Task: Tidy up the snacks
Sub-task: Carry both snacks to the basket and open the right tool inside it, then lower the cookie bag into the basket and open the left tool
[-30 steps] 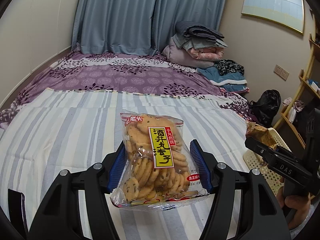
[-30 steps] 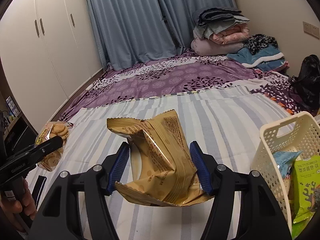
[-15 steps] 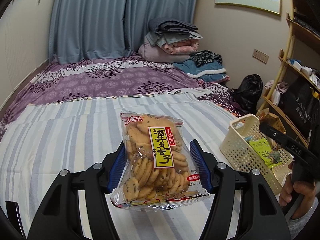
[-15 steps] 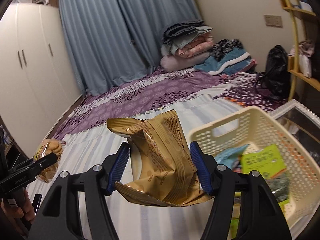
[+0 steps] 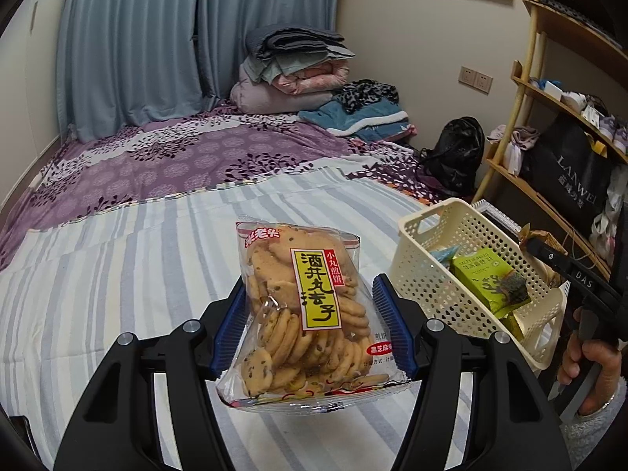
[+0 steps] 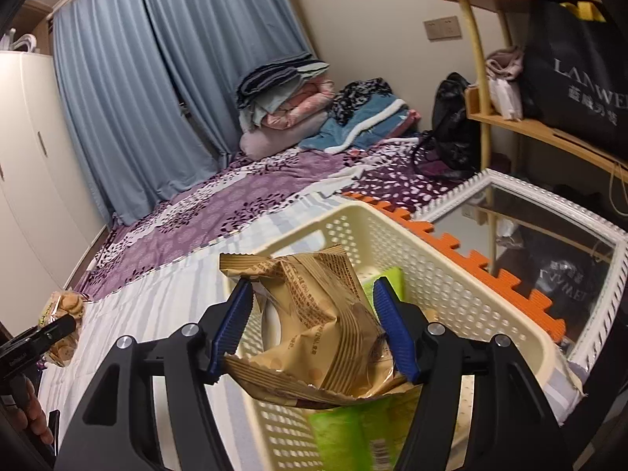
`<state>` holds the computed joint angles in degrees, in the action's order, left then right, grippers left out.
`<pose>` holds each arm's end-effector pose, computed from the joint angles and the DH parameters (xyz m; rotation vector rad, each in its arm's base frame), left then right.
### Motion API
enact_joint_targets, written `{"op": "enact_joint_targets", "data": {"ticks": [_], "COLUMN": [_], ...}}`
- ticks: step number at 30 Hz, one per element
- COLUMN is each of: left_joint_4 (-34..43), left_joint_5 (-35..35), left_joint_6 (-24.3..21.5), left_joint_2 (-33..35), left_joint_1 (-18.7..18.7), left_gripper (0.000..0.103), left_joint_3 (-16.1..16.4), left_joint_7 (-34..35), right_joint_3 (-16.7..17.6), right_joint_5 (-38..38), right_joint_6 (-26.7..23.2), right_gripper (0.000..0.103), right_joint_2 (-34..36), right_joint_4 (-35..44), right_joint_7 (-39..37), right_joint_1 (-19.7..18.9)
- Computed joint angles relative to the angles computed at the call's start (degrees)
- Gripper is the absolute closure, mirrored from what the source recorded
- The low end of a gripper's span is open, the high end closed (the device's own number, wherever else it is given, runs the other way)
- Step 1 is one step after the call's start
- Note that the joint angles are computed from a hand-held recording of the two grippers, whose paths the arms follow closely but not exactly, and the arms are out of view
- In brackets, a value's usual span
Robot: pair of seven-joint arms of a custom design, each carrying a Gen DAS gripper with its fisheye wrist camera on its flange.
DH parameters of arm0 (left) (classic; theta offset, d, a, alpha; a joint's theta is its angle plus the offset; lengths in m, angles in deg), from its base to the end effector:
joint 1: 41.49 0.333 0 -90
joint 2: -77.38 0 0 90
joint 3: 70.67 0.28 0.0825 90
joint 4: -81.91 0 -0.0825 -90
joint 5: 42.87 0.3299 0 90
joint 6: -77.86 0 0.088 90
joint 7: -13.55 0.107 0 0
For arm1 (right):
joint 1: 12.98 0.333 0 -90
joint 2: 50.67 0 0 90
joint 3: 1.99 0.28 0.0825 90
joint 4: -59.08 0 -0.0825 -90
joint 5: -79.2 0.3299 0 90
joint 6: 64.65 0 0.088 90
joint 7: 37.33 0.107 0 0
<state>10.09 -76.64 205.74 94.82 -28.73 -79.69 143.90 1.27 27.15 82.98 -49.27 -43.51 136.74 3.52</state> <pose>0.6244 0.0428 0.6413 -1.3985 2.1343 -1.1202 0.5276 0.2034 0.5882 -1.1151 1.9369 -0.7999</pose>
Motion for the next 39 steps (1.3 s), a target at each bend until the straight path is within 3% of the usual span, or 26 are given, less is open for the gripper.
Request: {"op": "enact_joint_targets", "data": {"ticks": [4,6,8,24,39], "left_joint_4": [-0.1,-0.2,0.7,4.6,13.5], "left_joint_5": [0.4,0.5,0.8,3.2,5.6], "left_joint_6": [-0.4,-0.5,-1.2,-4.4,-8.9], "left_joint_2": [-0.3,-0.3,0.1,2.2,8.7], "left_joint_1": [-1.0,-1.6,-2.1,-7.7,-14.3], "left_gripper": [0.039,0.039,0.039,0.039,0.039], "left_joint_3": [-0.6,-0.8,-1.0,-3.6,-7.0], "left_joint_7": [0.5,0.8,0.9,1.2,0.4], "right_joint_3": [-0.3,-0.3,0.1,2.5,4.5], "right_joint_5": [1.4,-0.1,-2.1,-7.0,-8.5], "right_joint_6": [0.8,1.8,2.2,5.0,2.4], "right_gripper": [0.038,0.029,0.026,0.025,0.021], "right_joint_2": [-1.7,-3.0,-4.3,-9.3,-14.2], "right_joint_4": [-3.3,-5.2,-7.0,-13.9,-19.0], "right_joint_7": [-0.3,2.0,4.8,13.4,15.4], "right_joint_1": [-1.0,-1.8,-2.6,-7.3,-9.5]}}
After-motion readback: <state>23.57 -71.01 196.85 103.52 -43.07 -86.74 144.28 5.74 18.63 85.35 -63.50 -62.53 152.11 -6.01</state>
